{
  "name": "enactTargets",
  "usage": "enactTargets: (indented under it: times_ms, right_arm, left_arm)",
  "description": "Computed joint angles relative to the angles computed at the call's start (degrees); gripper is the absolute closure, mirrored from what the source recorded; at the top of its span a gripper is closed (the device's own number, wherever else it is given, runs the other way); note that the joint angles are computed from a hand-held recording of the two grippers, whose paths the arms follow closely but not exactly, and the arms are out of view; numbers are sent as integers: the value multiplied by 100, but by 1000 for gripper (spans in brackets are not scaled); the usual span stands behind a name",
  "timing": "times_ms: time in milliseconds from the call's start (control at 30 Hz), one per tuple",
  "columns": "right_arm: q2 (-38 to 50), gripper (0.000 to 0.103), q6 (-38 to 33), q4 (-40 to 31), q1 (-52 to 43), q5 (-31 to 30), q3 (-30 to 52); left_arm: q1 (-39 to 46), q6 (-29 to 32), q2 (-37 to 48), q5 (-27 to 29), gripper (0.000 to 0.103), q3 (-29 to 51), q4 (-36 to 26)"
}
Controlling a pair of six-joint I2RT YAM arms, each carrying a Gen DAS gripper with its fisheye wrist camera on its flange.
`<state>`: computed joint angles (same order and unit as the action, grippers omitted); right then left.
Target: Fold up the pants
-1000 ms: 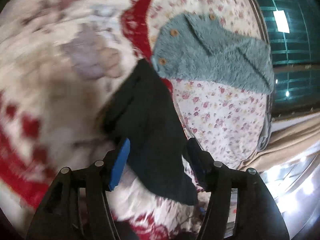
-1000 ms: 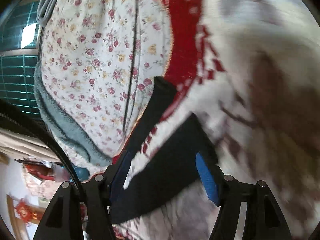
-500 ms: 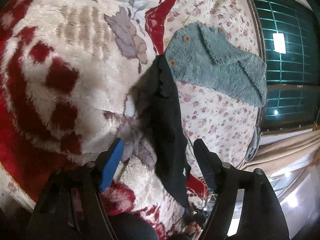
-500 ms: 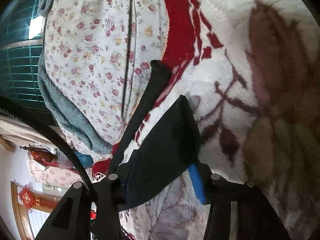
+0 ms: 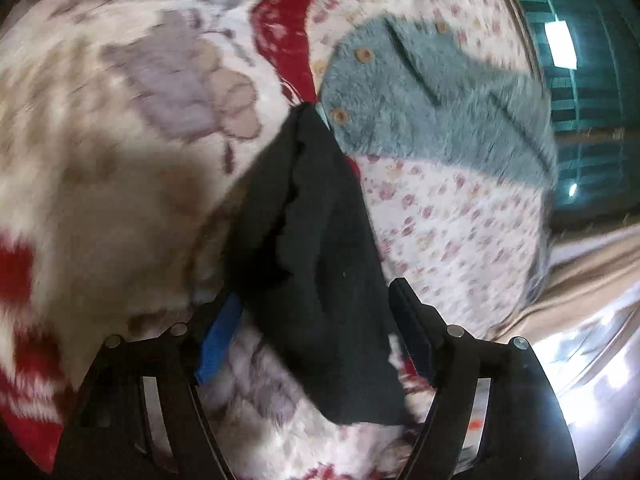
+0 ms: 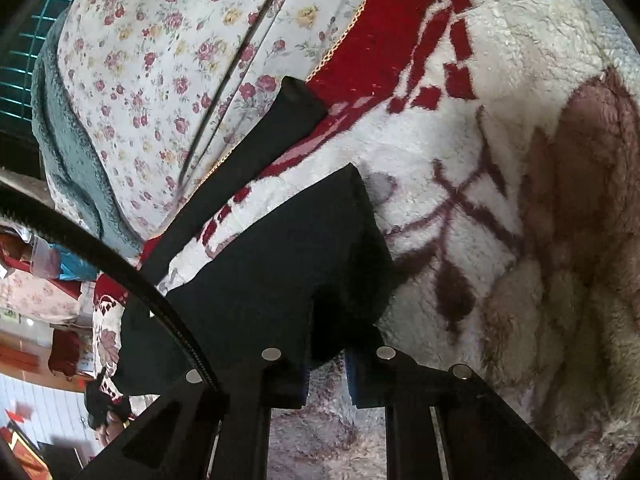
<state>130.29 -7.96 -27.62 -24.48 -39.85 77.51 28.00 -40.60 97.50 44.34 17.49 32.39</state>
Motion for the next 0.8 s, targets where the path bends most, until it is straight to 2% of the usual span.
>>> enactTargets:
  times_ms: [33, 67, 133, 200, 367, 467, 500, 600, 667, 800]
  right_arm:
    - [-40, 93, -6, 35, 5, 62, -35]
    - [-123, 94, -64, 80, 34, 189, -87]
    - [-415, 98, -80, 295, 96, 471, -334]
    - [-645, 98, -285, 209, 88, 645, -453]
    - [-1412, 99, -940, -121, -147, 917, -1003]
    - [-1847, 99, -1348, -504, -480, 752, -1335]
    - [-1949, 99, -1573, -689, -588, 649, -1408]
    - [-2163, 99, -1989, -946, -725, 510, -1654]
    - [-2244, 99, -1952, -894, -652, 496, -1741]
    - [-2613, 99, -1846, -715, -482, 297, -1849]
  left_arm:
    - [-201, 159, -173, -476, 72, 128, -423]
    - [-326, 331, -298, -836, 95, 255, -889]
    - [-457, 404, -644, -1213, 97, 208, -1259]
    - [-560, 518, -1370, -1467, 97, -16, -1667]
    - [-283, 738, -3131, -1152, 98, -696, -2887]
    - [350, 1097, -3991, -850, 98, -989, -3675]
    - [682, 1366, -3985, -722, 99, -1008, -3780]
    - [1369, 1813, -3100, -314, 99, -895, -3367]
    - [1335, 1735, -3340, -430, 99, -833, -3484]
    - [1185, 1591, -4563, -687, 99, -831, -4108]
